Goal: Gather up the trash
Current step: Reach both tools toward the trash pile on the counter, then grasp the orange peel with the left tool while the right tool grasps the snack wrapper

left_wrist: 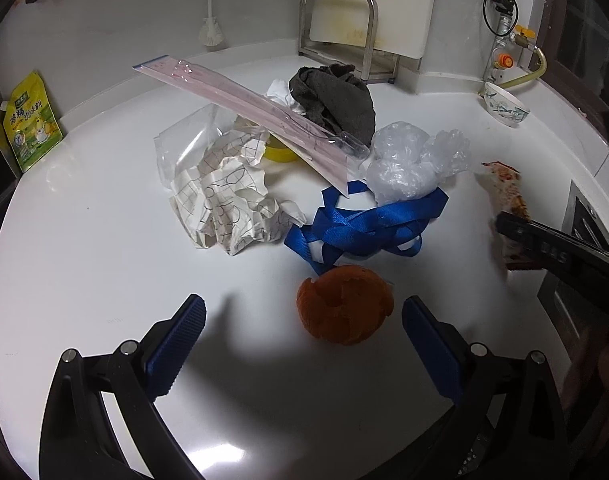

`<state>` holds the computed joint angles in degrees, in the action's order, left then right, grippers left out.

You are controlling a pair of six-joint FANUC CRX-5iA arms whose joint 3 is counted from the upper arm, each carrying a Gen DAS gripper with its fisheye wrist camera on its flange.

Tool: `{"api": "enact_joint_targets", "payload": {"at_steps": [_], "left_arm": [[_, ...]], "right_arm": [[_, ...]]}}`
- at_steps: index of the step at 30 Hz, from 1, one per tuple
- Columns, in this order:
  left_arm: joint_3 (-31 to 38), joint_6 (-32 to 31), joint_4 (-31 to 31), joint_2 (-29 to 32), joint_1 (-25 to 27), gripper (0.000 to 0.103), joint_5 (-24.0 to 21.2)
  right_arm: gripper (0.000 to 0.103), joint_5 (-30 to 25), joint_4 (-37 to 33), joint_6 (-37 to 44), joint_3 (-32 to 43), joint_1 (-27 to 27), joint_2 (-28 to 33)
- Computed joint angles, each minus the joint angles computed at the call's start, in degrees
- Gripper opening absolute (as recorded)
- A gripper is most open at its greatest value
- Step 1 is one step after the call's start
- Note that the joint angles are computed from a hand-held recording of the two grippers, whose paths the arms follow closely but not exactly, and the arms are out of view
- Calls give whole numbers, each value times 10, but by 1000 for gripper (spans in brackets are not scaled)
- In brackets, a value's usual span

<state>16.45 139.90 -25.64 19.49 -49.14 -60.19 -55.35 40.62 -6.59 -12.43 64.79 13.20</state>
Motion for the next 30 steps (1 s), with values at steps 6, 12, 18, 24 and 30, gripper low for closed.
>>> {"api": "enact_joint_targets", "payload": {"at_steps": [6,12,18,24,30], "left_arm": [[2,-7,-11,9,-6,76,7],[-10,-30,6,3,-4,43,29],[-21,-55,16,-9,-3,28,42],[-36,-64,17,-34,0,25,48],[-47,-73,11,-64,-10,25,35]], "right_arm": [[23,-6,6,-44,-27,16,-27],[23,-12,-1,-63,-34,33,-33],[23,-13,-6,-92,-42,51,-44],[23,-29,-6,-111,-39,74,-53],[23,-68,-11,-136,-36,115,-72]]}}
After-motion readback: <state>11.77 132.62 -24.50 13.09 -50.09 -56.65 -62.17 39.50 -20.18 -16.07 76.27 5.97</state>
